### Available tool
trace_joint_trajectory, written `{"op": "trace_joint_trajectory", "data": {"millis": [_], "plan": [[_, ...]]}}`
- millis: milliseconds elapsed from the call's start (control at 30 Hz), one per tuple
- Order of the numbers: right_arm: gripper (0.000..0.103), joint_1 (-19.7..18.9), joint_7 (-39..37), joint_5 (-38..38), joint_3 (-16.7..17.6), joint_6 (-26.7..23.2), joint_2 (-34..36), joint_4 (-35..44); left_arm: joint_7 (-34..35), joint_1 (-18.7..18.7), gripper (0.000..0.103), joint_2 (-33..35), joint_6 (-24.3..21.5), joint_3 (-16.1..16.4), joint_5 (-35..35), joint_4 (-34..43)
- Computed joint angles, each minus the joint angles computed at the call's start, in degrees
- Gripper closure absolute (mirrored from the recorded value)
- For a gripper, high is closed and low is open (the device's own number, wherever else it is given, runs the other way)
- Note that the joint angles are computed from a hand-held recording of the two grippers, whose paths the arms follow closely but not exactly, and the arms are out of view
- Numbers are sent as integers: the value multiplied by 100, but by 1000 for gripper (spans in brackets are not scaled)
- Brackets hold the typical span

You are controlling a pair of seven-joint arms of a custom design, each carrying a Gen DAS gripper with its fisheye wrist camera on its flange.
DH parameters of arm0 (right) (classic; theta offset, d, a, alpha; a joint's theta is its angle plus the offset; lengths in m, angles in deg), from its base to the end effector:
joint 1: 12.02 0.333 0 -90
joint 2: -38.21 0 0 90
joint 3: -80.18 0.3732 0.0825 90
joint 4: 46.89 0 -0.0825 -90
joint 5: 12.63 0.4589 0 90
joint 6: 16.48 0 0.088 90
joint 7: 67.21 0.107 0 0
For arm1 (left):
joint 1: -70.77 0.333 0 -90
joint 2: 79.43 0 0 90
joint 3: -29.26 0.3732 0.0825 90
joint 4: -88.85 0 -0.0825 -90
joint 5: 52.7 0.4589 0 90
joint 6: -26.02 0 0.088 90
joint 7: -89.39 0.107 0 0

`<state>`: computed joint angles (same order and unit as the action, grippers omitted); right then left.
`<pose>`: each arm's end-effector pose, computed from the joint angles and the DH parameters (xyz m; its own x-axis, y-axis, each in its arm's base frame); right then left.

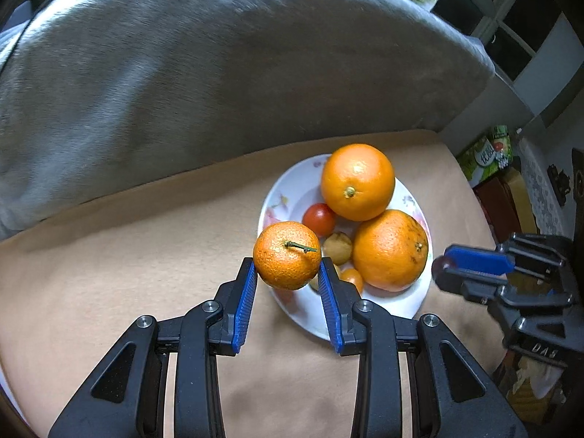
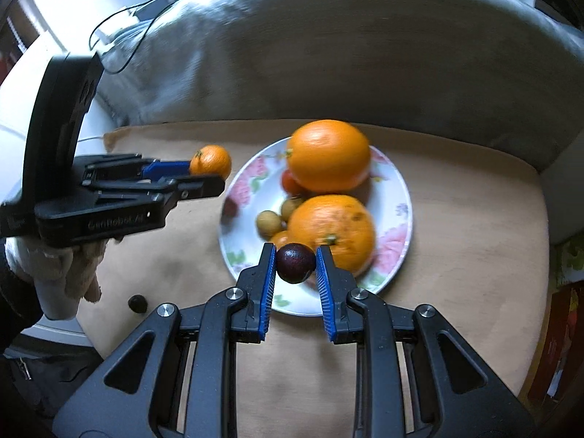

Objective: Organize fruits
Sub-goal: 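Carry the mandarin with the left gripper while the right carries the grape to the plate, then open the left gripper over the plate while the right releases the grape beside the kiwis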

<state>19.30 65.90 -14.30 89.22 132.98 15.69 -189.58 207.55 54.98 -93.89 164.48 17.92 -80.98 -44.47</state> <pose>0.3791 0.3282 0.4972 0.0366 -0.9628 -0.2676 -0.9083 0.0796 -0.4106 0.4849 -0.2562 0.4921 -0.6279 -0.7525 0.1989 -0.7501 0.5167 -0.4128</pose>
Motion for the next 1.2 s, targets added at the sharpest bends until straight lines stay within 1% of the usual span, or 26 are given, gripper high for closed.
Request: {"op": "trace_joint_trajectory", "data": {"millis": [233, 433, 767, 1033, 1200], "plan": [[80, 70, -40, 174, -58, 113, 6, -70, -49, -19, 70, 143, -3, -60, 139, 85], [80, 182, -231, 318, -69, 194, 191, 52, -53, -25, 70, 182, -6, -71, 181, 111], [79, 230, -522, 484, -71, 232, 387, 227, -9, -34, 70, 190, -41, -69, 175, 144], [79, 173, -437, 358, 39, 166, 412, 289, 4, -55, 69, 151, -67, -80, 173, 145], [78, 156, -300, 275, 80, 113, 403, 301, 19, -79, 69, 92, -7, -89, 172, 110]]}}
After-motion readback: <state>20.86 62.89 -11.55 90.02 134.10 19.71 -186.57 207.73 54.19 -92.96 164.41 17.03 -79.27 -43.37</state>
